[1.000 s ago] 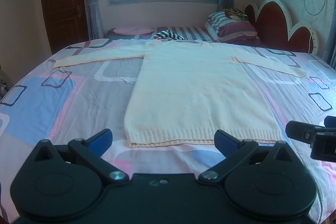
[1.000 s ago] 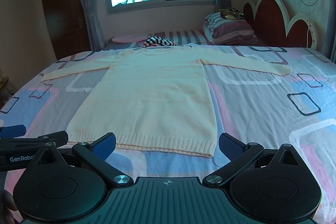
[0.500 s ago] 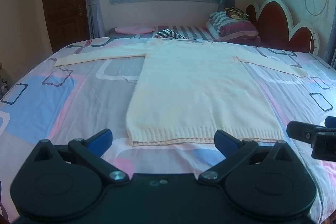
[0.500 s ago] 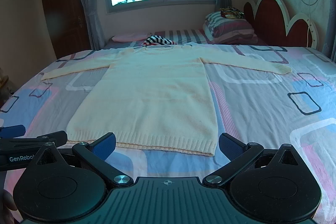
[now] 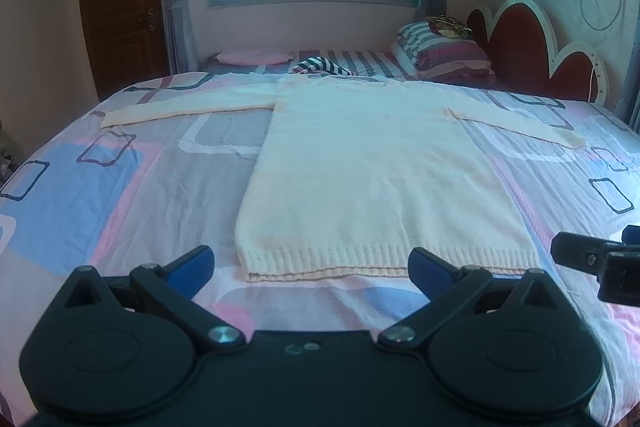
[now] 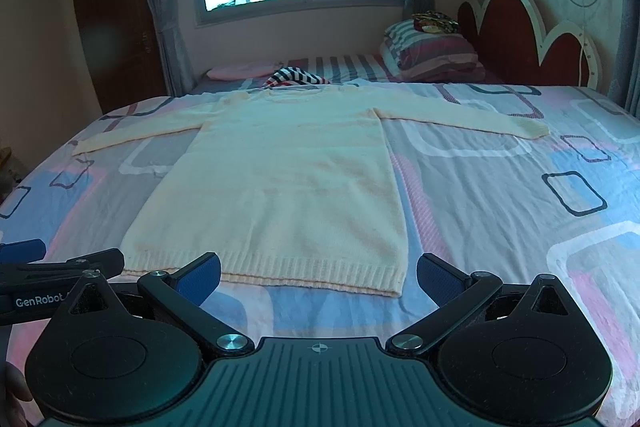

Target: Fold small clothes

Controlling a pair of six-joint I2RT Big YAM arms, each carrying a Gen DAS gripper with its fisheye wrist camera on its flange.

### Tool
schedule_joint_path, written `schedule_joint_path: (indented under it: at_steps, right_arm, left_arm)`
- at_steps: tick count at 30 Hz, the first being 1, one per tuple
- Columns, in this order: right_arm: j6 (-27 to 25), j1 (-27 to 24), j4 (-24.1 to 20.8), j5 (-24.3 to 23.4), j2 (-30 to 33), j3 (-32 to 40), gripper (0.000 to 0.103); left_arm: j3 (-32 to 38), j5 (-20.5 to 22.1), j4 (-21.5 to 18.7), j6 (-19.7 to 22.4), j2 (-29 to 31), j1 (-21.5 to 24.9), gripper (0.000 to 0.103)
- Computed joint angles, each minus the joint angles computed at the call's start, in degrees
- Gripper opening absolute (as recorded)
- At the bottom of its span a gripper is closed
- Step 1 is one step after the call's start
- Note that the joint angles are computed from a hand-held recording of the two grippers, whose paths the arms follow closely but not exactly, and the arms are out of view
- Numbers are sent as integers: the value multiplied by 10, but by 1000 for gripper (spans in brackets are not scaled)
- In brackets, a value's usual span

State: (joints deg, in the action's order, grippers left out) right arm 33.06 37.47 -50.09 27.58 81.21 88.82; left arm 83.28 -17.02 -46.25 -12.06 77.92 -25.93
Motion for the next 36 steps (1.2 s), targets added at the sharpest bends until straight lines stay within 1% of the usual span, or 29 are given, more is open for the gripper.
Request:
schedule_joint_path:
  at_steps: [14,18,21,24,26,27,28,29,30,32,34,36]
  right_arm:
    - [16,-22,-17,2,3,4,103]
    - [17,-35,-22,4,4,5,103]
    - [22,-48,-28,6,5,7,103]
    - [26,-62,-33,6,8,10,103]
    - [29,-73,-35,4,11,13,103]
    - [29,-79,-35,5,13,13,103]
    - [29,-85,-38,5,17,17,103]
    - [28,-92,-39,4,20,20,103]
    - [25,-99,-36,2,22,22,103]
    - [19,-113,-31,-1,27,25,103]
    - [13,-129,-29,-10,37,34,103]
    - [7,-142,-27,-19,46,43,103]
  left_arm:
    - [19,12,4,-1,25,-1,103]
    - [24,17,18,-5,32,5,103]
    - [31,22,28,0,41,8,103]
    - [42,10,40,1,55,6,103]
    - [50,-25,46,-3,65,1,103]
    - [50,-49,56,-6,68,-3,103]
    - [47,-69,74,-5,70,-5,103]
    - [46,-76,89,1,74,-6,103]
    - [53,-77,94,11,82,-6,103]
    - [80,-71,78,15,103,-4,103]
    - [109,-59,58,10,124,-1,103]
    - [132,-51,47,12,141,1,103]
